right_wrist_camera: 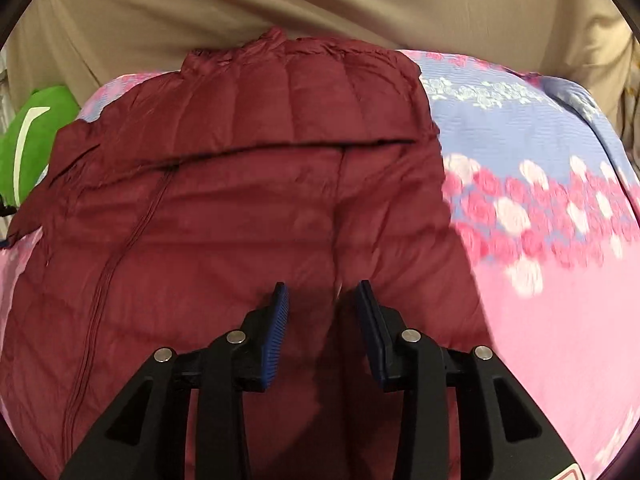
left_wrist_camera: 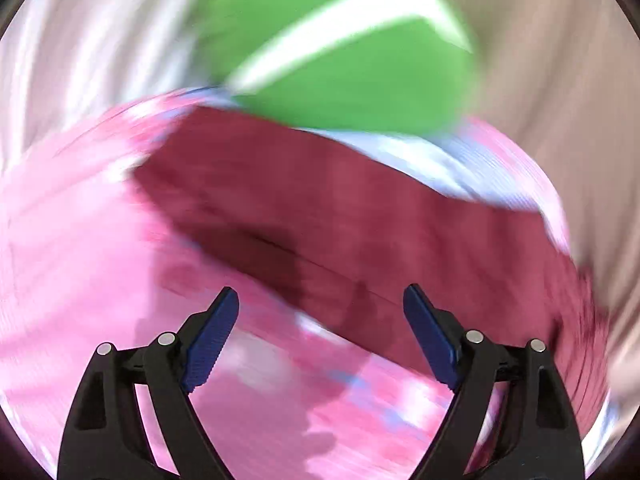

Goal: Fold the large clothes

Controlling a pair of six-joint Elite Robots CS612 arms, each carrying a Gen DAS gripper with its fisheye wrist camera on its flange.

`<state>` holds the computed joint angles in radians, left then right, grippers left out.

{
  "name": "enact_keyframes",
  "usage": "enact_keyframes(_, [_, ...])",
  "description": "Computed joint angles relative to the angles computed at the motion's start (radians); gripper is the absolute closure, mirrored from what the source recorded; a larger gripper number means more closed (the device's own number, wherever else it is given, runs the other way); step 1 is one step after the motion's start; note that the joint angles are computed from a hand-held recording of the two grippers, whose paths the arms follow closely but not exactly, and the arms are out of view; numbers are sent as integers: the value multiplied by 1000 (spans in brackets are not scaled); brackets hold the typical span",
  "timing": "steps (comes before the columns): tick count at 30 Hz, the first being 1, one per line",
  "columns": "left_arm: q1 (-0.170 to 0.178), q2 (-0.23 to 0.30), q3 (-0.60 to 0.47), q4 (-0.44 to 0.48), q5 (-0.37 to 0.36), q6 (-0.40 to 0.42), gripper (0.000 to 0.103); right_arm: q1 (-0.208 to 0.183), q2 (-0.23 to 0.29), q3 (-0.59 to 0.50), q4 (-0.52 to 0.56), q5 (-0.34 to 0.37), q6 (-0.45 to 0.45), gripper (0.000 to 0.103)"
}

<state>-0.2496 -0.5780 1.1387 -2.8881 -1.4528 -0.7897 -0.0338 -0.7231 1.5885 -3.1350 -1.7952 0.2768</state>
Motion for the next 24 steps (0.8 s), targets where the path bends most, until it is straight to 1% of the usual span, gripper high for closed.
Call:
enact_keyframes(1, [17,5,-5,16,-9,-41,22,9,0,5,-7,-17,1,63])
enact_keyframes(2, [33,12,-8,23,-11,-83,24,13,-1,9,-8,-17,-1,61])
enact_keyframes(4, [50,23,-9,-25,-30,-99,25,15,0,11,-13,-12,5,56])
enact_keyframes(6, [56,34,-21,-44,-42,-100,33,18,7,7,-10,-25,6,55])
enact_keyframes(7, [57,41,-33,-49,-58,-87,53,20,10,4,-10,-37,8,54])
enact_keyframes(8, [59,49,-53,-39,-82,-74,82,23,9,6,-12,-45,8,54])
enact_keyframes(9, [60,56,-77,-21,-89,-64,94,25,9,7,-13,-53,8,53])
enact_keyframes(10, [56,57,-87,-20,-91,-53,99,26,9,6,-12,-59,9,51])
enact_keyframes(12, [37,41,-86,-63,-51,0,101,27,9,7,-11,-67,15,50])
enact_keyframes(13, [25,32,-84,-95,-31,46,101,26,9,6,-10,-67,18,49])
enact_keyframes(14, [4,15,-78,-128,-1,109,102,26,9,7,-10,-69,23,49])
enact_keyframes(16, [-25,-7,-74,-180,2,197,102,26,9,7,-11,-71,28,49])
enact_keyframes(18, [-65,-30,-75,-244,-31,296,102,27,11,5,-10,-75,30,48])
enact_keyframes(19, [-81,-37,-77,-261,-44,327,102,28,11,5,-10,-76,30,48])
enact_keyframes(20, [-109,-46,-79,-288,-81,377,102,27,11,5,-11,-75,30,48])
enact_keyframes(21, [-124,-53,-77,-300,-109,403,102,26,10,7,-13,-72,29,48])
enact_keyframes(22, [-143,-57,-79,-306,-143,432,102,25,10,8,-16,-69,31,48])
enact_keyframes(23, [-171,-55,-93,-292,-199,472,102,25,10,8,-18,-67,34,48])
enact_keyframes(24, [-187,-51,-105,-274,-227,493,101,24,10,10,-22,-62,37,48])
